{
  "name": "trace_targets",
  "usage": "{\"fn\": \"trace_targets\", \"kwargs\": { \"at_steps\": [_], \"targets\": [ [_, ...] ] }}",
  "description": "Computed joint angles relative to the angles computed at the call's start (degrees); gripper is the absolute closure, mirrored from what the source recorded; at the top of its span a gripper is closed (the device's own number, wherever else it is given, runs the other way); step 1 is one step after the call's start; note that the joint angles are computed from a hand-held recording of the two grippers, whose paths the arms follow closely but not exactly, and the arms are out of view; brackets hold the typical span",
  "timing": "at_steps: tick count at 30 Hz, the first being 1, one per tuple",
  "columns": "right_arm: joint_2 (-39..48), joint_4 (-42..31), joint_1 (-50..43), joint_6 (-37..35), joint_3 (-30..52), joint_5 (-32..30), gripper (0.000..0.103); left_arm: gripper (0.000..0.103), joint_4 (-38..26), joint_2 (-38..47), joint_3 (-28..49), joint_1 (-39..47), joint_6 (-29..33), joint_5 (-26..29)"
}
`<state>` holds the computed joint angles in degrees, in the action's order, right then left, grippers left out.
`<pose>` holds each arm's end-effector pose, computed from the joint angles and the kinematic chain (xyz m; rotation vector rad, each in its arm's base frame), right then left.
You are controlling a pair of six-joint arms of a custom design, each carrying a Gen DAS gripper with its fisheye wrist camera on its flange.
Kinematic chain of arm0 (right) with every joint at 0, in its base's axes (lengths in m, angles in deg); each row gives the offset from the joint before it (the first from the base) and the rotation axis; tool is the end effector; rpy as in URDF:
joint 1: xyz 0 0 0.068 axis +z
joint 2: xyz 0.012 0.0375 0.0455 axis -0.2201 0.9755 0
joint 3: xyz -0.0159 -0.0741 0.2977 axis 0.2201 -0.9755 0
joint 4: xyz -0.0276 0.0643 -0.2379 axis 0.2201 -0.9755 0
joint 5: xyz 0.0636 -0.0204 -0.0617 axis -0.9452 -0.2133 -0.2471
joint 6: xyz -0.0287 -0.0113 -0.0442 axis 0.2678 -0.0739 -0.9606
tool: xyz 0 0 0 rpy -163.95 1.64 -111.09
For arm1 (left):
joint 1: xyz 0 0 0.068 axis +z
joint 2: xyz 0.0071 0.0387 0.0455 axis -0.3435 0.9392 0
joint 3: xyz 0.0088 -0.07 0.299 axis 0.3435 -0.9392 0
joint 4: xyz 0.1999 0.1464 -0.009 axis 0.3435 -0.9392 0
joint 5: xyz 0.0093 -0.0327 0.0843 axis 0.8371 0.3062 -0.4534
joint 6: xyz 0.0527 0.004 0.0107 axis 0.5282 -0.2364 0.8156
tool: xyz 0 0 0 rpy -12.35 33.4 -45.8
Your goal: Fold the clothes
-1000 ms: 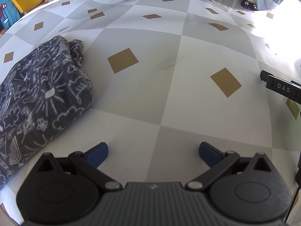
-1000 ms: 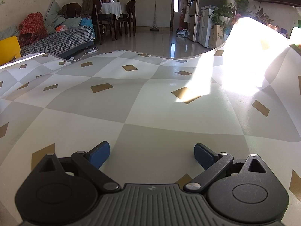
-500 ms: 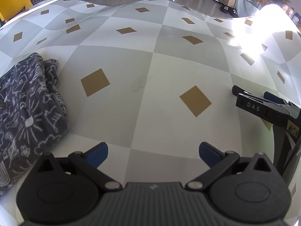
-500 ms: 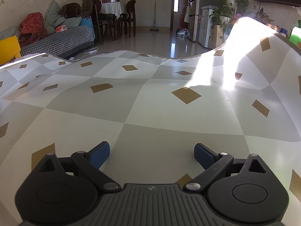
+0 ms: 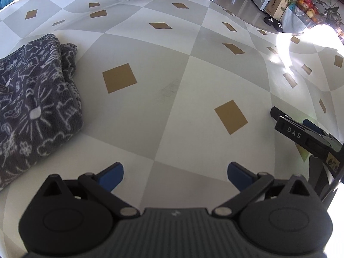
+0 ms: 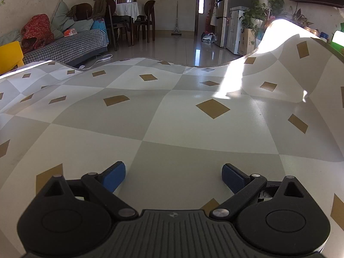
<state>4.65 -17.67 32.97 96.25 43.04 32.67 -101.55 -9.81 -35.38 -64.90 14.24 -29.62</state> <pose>0.1619 0.1329 0.1356 0.1340 2.2455 -0.1263 0.1531 -0.1468 0.1961 0.0314 2.7257 -0.3309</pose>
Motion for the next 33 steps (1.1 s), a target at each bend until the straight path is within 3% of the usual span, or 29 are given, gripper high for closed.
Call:
{"fn": "trace_targets", "kwargs": {
  "at_steps": [6,11,20,33],
  "targets": [
    [0.1,0.0,0.1,0.1,0.0,0.0,0.006,0.000,-0.6,1.7,1.5,-2.6,2.3,-1.5],
    [0.0,0.0,0.0,0.1,0.0,0.0,0.006,0.000,0.1,3.0,2.3,-2.6,1.0,0.8],
    [0.1,0.1,0.0,0.0,0.0,0.0,0.006,0.000,0.6,6.0,3.9,-4.5,0.3,-0.9],
    [0.1,0.1,0.0,0.0,0.0,0.0,0.006,0.000,1.1,6.9,4.4,-3.3,-0.1,0.7]
  ]
}}
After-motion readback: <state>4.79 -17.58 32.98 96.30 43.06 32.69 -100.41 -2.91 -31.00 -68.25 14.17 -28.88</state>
